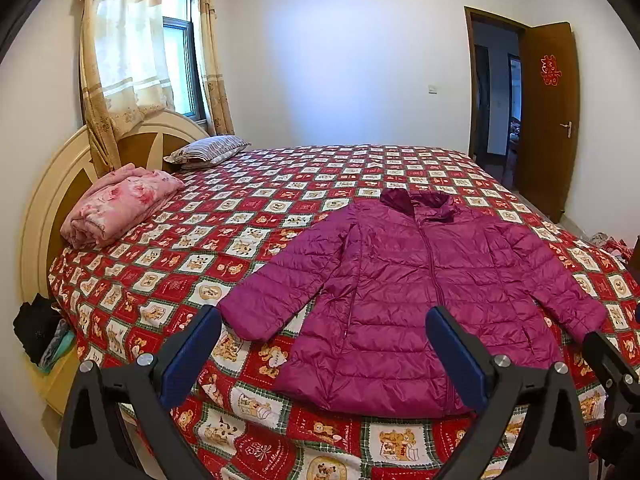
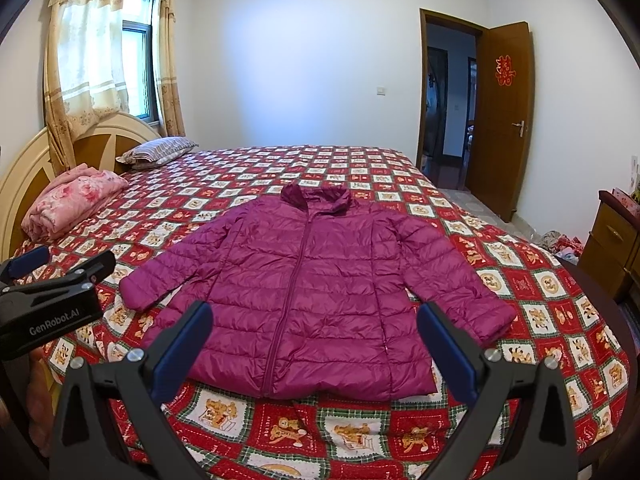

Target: Fold large clothes

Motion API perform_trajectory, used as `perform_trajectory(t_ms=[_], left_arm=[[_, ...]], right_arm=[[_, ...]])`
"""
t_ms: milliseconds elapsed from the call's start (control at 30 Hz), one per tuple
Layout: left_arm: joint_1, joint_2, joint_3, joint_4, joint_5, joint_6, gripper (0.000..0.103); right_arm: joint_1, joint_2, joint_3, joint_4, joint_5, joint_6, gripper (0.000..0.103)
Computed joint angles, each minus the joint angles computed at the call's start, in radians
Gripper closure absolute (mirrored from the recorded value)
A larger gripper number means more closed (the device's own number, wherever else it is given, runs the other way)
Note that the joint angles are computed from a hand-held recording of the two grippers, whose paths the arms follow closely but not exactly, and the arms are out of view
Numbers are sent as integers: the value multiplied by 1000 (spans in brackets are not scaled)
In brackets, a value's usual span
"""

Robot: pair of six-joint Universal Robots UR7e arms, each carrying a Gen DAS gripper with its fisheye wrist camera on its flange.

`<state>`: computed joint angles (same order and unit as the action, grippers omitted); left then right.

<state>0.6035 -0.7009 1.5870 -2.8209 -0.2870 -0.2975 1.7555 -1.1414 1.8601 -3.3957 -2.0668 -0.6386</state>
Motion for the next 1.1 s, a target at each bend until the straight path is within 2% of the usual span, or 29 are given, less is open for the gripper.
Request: perform_trajectory(t_ms=[1100], left_arm=[[0,-2,6,3,1,-10,1]], right_arm=[[-10,-4,5,27,7,28,0]])
